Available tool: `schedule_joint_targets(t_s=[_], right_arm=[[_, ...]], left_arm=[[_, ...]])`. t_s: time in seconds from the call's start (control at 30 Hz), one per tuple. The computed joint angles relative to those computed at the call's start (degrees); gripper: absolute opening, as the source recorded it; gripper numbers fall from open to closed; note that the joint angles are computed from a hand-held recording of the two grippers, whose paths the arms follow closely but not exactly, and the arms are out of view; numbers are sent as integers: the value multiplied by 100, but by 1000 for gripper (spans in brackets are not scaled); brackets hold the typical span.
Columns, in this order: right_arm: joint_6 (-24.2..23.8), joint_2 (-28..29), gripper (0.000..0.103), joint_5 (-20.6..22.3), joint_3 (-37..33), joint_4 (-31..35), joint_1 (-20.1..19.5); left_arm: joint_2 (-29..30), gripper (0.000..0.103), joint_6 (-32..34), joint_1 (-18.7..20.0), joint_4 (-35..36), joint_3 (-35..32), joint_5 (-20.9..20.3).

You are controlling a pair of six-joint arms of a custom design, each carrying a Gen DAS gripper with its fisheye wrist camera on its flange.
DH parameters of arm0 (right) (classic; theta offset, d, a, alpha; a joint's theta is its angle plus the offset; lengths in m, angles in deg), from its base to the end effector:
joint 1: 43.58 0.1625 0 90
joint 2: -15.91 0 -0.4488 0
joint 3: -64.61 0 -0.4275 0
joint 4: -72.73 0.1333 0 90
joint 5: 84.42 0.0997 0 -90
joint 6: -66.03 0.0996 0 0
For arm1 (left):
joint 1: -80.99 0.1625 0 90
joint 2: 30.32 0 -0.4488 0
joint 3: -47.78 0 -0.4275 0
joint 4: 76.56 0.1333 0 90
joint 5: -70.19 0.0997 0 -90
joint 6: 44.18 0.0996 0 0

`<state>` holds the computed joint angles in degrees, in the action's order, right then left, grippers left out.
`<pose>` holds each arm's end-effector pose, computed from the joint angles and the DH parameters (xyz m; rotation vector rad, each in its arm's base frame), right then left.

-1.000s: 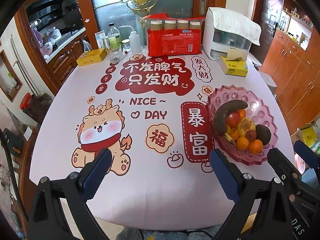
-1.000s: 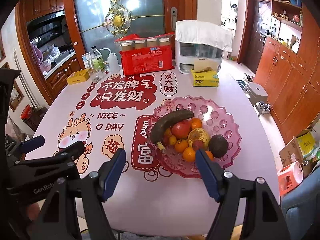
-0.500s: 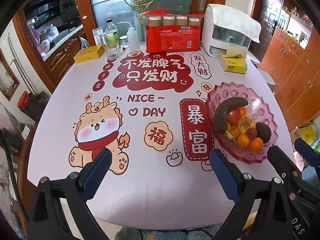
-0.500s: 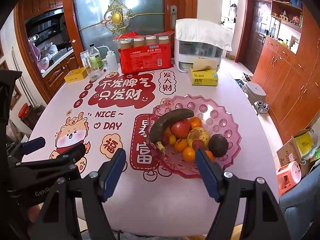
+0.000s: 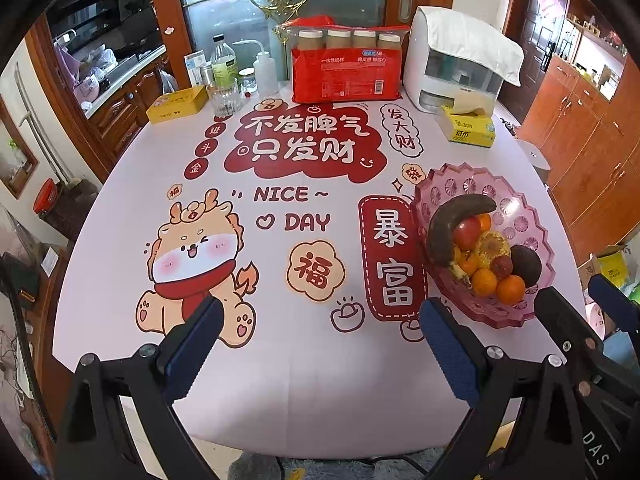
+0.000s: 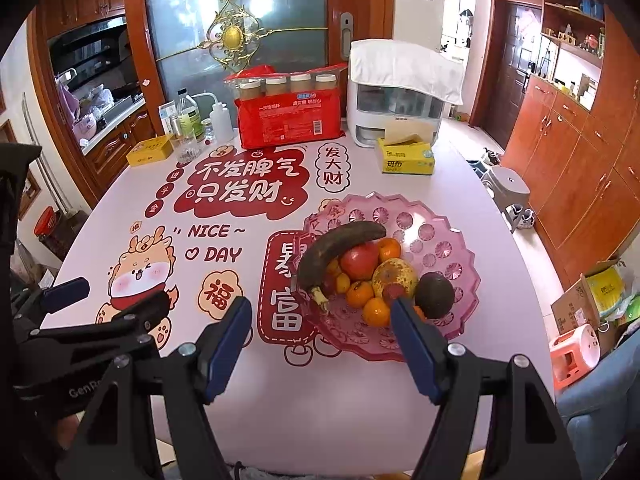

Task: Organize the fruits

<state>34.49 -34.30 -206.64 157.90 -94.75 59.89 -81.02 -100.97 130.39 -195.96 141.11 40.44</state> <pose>0.2479 -0.6906 0.2022 0.7289 -2.3266 0.6323 -0.2786 -0.6628 0.1493 -0.1610 2.1685 -0.7796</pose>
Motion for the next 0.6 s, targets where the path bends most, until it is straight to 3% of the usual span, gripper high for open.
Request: schedule_joint_targets(t_s=[0.6], right_arm=[[114,64,73,7,-122,176,-26]], left_arm=[[-43,98,65,38,126,-80,10]])
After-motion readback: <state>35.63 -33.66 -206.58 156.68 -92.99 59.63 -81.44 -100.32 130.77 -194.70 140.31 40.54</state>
